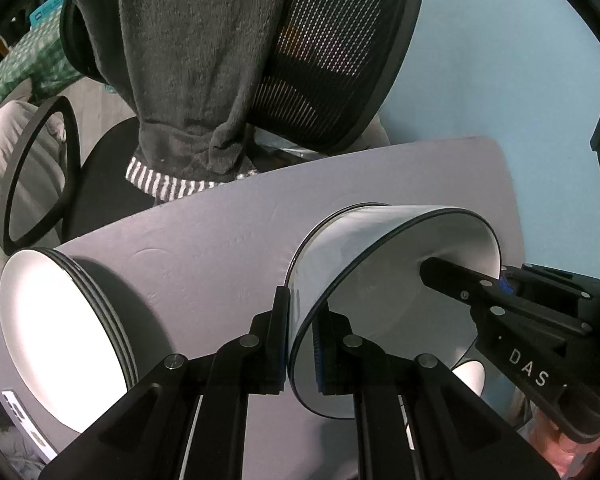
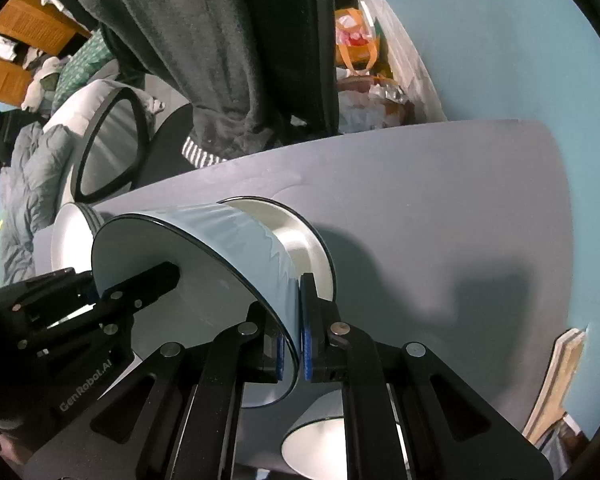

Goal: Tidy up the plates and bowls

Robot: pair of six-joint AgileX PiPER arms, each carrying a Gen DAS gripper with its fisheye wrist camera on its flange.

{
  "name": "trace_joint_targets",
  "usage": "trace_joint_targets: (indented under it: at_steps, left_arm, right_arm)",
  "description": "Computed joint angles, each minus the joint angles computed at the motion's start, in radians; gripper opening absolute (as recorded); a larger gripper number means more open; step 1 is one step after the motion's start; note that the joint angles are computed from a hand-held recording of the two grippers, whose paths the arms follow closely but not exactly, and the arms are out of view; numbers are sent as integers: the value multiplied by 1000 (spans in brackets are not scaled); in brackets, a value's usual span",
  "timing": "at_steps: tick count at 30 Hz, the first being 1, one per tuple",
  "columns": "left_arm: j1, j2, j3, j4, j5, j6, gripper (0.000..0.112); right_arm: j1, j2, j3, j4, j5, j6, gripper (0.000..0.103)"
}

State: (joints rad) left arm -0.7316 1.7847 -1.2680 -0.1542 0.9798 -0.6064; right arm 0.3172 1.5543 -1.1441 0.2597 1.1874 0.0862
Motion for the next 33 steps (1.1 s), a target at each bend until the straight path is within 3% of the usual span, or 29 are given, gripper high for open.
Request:
trace_joint_targets:
  at_steps: [14,29,33]
  left_arm:
    - [-21,35,-42,51,30,-1,10]
    - [-22,9,2,26,10,5,10]
    - [-27,-10,8,49,13,-17,11]
  right_arm:
    - [-34,39,9,16,0,-1,7]
    - [10,22,14,-40,-3,40,11]
    - [12,10,14,-40,-2,50,17]
